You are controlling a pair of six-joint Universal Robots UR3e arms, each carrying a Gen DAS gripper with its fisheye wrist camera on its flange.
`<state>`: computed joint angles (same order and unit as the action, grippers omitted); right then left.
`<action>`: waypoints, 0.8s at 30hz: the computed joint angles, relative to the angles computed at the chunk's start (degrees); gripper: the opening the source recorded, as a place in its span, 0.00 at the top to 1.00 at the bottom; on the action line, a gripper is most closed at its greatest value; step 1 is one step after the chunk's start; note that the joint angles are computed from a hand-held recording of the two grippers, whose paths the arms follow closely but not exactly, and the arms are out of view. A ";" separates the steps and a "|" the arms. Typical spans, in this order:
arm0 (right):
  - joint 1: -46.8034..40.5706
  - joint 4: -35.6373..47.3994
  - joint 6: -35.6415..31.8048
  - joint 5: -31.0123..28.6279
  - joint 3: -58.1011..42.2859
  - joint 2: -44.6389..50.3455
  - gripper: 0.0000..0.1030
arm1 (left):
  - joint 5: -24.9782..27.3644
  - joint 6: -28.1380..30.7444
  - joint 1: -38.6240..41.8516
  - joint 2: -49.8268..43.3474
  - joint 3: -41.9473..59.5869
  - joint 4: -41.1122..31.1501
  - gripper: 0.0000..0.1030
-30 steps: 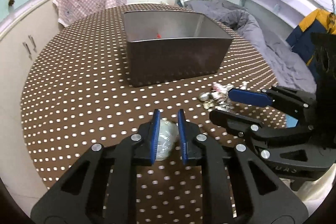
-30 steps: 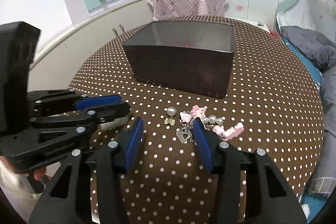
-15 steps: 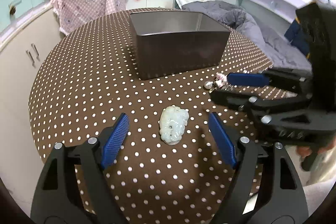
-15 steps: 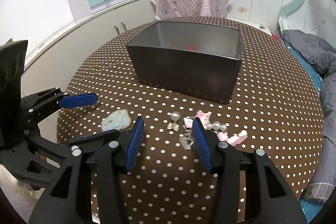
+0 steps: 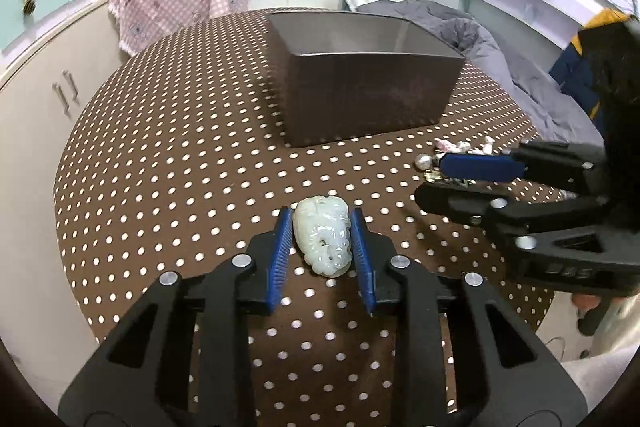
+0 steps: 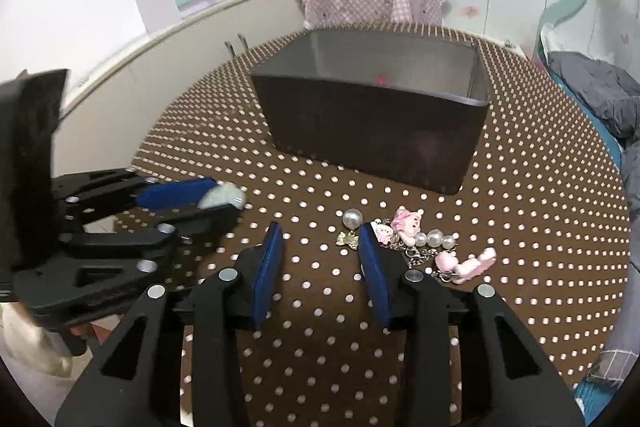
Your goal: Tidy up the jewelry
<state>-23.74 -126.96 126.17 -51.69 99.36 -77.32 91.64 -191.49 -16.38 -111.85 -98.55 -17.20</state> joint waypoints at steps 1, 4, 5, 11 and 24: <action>0.33 -1.98 0.82 -0.34 0.48 0.31 0.67 | 0.17 -0.35 0.05 0.08 -0.22 0.11 0.72; 1.17 -4.74 2.43 -1.50 0.53 0.90 0.72 | 0.37 -0.93 -0.14 0.16 -0.13 -0.17 0.72; 1.08 -5.51 2.64 -1.81 0.98 0.87 0.78 | 0.34 -1.00 -0.16 0.14 -0.13 -0.12 0.72; -0.62 -1.04 1.92 -0.72 -1.32 1.66 0.90 | 0.20 -1.99 -0.11 -0.31 0.83 -0.79 0.72; -2.50 2.72 1.66 1.85 -3.67 -0.35 0.90 | -2.20 -0.92 2.20 -0.57 4.47 -2.10 0.72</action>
